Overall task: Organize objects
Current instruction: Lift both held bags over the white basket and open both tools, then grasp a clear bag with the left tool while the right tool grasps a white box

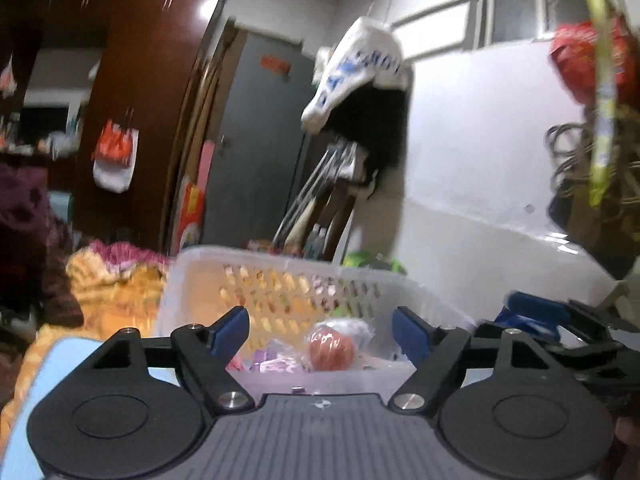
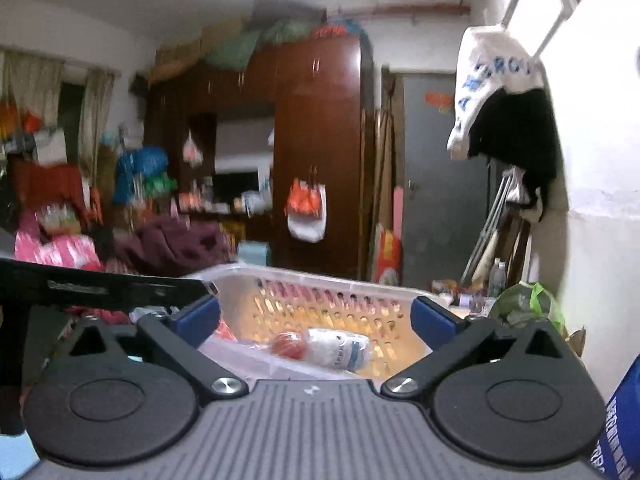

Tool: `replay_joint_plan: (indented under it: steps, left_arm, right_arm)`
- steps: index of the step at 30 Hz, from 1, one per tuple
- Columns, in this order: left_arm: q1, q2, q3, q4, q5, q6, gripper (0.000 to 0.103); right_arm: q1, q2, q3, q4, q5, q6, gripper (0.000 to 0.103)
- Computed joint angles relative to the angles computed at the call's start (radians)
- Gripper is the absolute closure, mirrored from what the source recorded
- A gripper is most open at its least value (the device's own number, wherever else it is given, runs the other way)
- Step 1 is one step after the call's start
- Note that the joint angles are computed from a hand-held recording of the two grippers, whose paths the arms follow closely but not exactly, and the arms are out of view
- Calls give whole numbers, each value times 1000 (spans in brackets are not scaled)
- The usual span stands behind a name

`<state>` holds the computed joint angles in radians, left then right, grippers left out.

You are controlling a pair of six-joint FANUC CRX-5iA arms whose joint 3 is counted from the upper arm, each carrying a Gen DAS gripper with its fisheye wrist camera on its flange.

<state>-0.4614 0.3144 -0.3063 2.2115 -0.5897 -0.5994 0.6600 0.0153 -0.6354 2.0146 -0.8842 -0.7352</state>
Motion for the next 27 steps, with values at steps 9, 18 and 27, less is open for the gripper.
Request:
replay_joint_plan:
  steps: [9,18,27]
  left_arm:
    - [36,-94,-212,-128,30,-71,3]
    - [69,-60,-175,-423,108,140,5]
    - [128,-48,-166,-595,50,259,37]
  right_arm:
    - [92,13,-38,-375,97,139,0]
    - [54,21,14,-498,262,260,26]
    - [88,29,-18,-370,153,176,51]
